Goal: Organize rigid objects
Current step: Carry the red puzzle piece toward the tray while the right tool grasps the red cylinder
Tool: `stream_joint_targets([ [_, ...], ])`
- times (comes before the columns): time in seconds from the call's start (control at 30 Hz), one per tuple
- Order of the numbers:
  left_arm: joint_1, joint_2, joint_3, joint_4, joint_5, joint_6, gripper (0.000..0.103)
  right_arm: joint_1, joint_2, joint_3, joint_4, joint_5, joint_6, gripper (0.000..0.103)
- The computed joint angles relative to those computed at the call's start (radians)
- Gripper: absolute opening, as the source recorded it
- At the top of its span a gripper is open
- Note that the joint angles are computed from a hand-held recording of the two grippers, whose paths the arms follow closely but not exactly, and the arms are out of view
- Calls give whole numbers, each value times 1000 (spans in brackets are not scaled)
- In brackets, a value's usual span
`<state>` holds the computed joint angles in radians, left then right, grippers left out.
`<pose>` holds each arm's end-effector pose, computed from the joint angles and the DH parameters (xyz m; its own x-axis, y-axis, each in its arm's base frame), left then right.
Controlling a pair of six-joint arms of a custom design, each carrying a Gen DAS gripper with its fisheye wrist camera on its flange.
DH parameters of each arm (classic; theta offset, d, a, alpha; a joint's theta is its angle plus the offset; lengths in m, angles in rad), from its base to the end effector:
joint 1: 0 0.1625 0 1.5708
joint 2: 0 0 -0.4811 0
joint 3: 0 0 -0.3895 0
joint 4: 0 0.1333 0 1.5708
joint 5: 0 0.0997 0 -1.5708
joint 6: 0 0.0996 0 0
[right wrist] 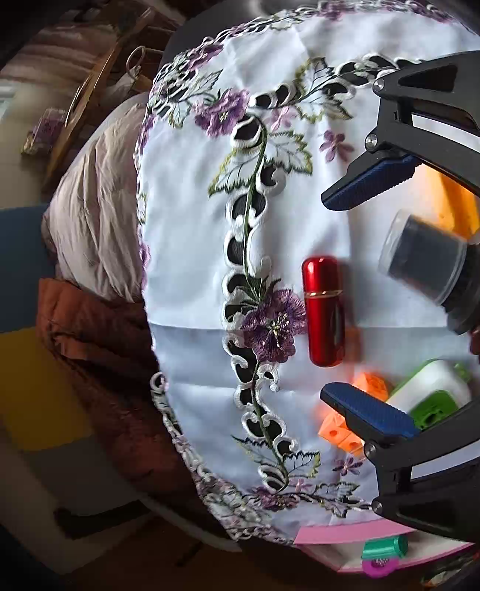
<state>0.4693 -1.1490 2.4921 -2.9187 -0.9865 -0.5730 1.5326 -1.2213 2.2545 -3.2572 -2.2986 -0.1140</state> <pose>-0.2582 -0.3420 0.1394 -0.8025 0.3789 -0.4609 0.5436 0.7827 -0.3031 0.0483 -0.4908 0.2815 -0.7294 0.3394 0.5940 -0.0530 0.8376 -0.5437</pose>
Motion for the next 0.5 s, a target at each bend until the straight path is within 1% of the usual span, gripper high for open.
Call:
stream_joint_targets([
  [0.03,3,-4,1,1,0,-4,47,1,10,-11,20,-17,6,95],
  [0.07,6,-8,3,2,2,-8,47,-3,13,-22,57,-18,18,93],
  [0.1,8,-12,5,4,3,-13,48,-11,15,-33,107,-8,35,78],
  [0.13,10,-16,6,4,5,-15,47,-17,16,-39,143,0,44,75],
  [0.17,12,-19,7,5,8,-19,48,-16,25,-39,142,-16,45,74],
  [0.2,13,-23,10,6,11,-27,48,-14,35,-31,99,-32,29,74],
  [0.3,13,-39,19,18,24,-42,48,-18,28,-10,52,-16,16,74],
  [0.4,8,-66,35,41,46,-69,48,-2,15,13,-22,-34,-13,74],
  [0.5,6,-98,52,71,68,-107,47,23,-18,56,-114,-27,-49,74],
])
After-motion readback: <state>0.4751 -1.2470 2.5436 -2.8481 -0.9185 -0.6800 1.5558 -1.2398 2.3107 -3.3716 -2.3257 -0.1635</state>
